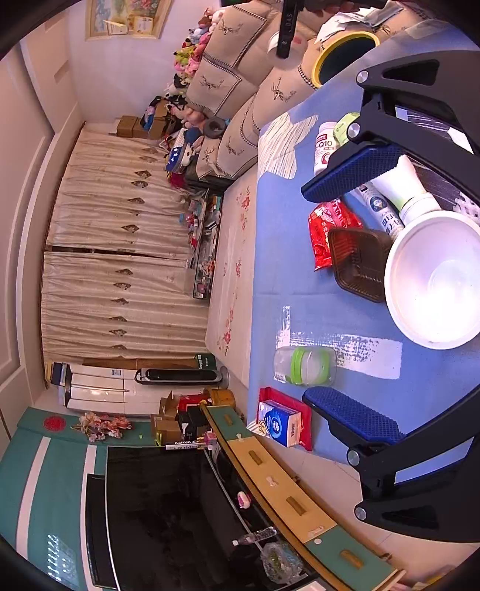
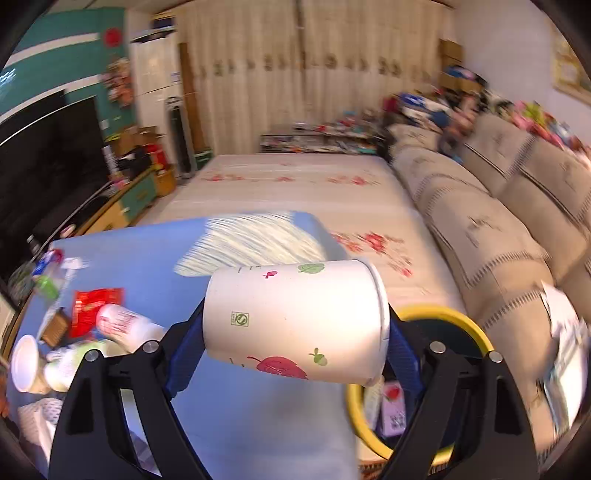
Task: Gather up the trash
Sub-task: 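Carry the paper cup over the bin and open the right gripper, then grasp the white supplement bottle with the left gripper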
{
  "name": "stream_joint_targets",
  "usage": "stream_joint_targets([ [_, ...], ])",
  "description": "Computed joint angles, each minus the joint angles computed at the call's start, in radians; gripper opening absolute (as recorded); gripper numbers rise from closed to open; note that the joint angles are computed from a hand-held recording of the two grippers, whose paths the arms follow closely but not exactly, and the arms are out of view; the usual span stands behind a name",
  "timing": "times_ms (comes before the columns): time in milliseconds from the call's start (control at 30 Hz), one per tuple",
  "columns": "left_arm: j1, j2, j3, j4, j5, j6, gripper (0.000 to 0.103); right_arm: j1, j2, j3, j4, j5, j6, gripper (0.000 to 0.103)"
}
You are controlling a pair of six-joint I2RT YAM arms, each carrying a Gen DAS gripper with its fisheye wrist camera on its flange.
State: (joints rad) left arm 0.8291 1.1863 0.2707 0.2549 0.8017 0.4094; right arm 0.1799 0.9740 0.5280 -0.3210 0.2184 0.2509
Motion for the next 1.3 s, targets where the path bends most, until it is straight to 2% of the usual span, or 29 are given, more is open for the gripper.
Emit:
stream_joint_targets([
  [133, -0.015, -0.031, -0.030, 0.033, -0.016, 0.001, 0.098, -0.200, -0.031, -0.114, 0.038, -0.042, -0.045, 0.081],
  [367, -0.046, -0.059, -0.064, 0.065, -0.044, 0.006, 0.098, -0.413, 0.243, -0.186, 0.293, -0.108, -0.111, 0.081],
  [533, -0.059, -0.071, -0.073, 0.072, -0.053, 0.010, 0.098, -0.454, 0.423, -0.182, 0.427, -0.111, -0.126, 0.081],
  [767, -0.086, -0.062, -0.072, 0.074, -0.080, 0.021, 0.098, -0.493, 0.539, -0.164, 0.496, -0.117, -0.149, 0.082],
  [800, -0.088, -0.061, -0.072, 0.071, -0.081, 0.024, 0.098, -0.480, 0.539, -0.156, 0.486, -0.103, -0.141, 0.085],
  [867, -0.092, -0.062, -0.070, 0.064, -0.082, 0.027, 0.098, -0.467, 0.527, -0.165, 0.494, -0.078, -0.136, 0.089],
  [1033, -0.089, -0.092, -0.062, 0.000, -0.049, 0.037, 0.098, -0.440, 0.401, -0.205, 0.438, -0.068, -0.127, 0.090],
  [1100, -0.106, -0.135, -0.064, -0.041, -0.073, 0.029, 0.098, -0.420, 0.310, -0.233, 0.397, -0.055, -0.127, 0.090],
  [1167, -0.139, -0.203, -0.056, -0.121, -0.120, 0.023, 0.098, -0.399, 0.199, -0.267, 0.343, -0.044, -0.123, 0.091],
  [1300, -0.174, -0.359, -0.042, -0.310, -0.137, 0.054, 0.098, -0.387, -0.015, -0.321, 0.211, -0.071, -0.114, 0.092],
])
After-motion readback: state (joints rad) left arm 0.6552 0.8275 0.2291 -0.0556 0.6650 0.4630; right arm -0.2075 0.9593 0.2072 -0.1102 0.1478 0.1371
